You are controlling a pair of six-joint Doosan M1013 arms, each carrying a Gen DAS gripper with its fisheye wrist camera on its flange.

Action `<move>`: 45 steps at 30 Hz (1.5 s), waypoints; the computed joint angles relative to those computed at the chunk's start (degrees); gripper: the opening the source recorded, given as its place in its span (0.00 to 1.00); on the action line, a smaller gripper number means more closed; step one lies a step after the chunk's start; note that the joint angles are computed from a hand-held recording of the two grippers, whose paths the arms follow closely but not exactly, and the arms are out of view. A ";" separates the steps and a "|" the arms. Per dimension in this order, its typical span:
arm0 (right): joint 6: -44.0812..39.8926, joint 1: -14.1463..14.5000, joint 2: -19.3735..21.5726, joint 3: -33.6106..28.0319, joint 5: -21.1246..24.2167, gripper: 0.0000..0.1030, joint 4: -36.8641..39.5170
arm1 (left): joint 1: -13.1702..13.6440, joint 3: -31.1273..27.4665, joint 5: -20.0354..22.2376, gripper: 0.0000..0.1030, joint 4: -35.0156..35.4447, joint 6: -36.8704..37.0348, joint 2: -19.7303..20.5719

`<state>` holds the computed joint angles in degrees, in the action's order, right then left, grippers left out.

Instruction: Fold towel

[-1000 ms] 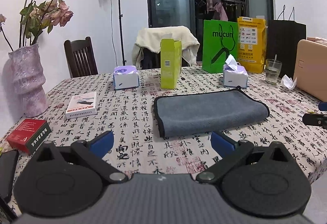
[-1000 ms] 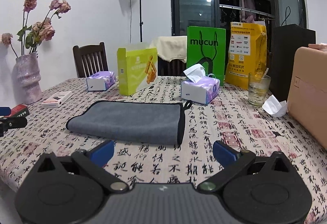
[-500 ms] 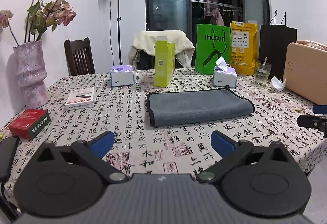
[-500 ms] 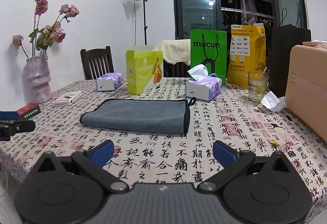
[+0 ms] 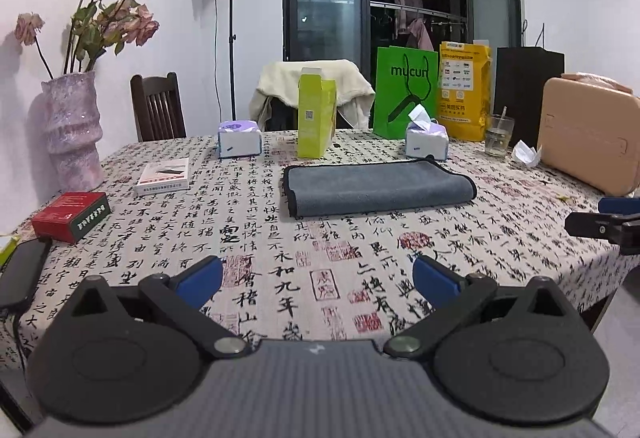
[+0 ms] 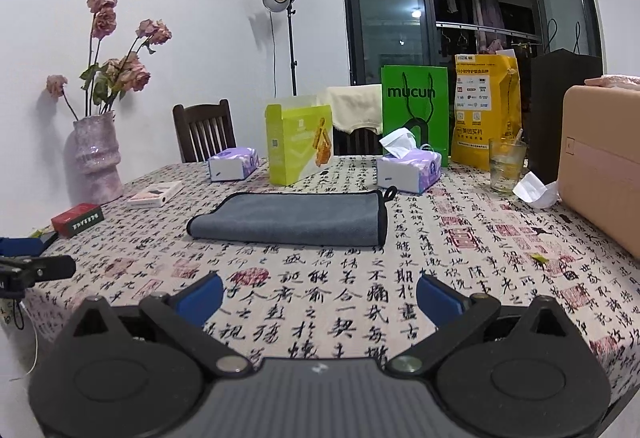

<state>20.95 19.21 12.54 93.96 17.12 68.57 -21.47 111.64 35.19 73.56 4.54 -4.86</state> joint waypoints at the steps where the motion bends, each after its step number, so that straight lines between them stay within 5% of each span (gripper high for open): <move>1: -0.49 0.09 -0.23 0.42 -0.18 1.00 0.29 | -0.31 0.29 0.26 1.00 0.45 -0.41 -0.22; 18: -16.70 1.35 -4.93 7.00 0.00 1.00 15.51 | -4.50 3.85 3.78 1.00 5.56 -5.92 -3.34; 30: -40.50 1.38 -7.46 12.30 2.16 1.00 38.69 | -7.62 5.74 7.83 1.00 5.71 -6.61 -4.87; 45: -50.14 1.56 -8.47 14.46 2.77 1.00 49.43 | -8.68 6.00 8.92 1.00 6.50 -7.33 -5.17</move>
<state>-29.19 20.77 4.07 108.42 19.89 118.00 -30.15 117.65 44.11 80.06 -2.79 -10.04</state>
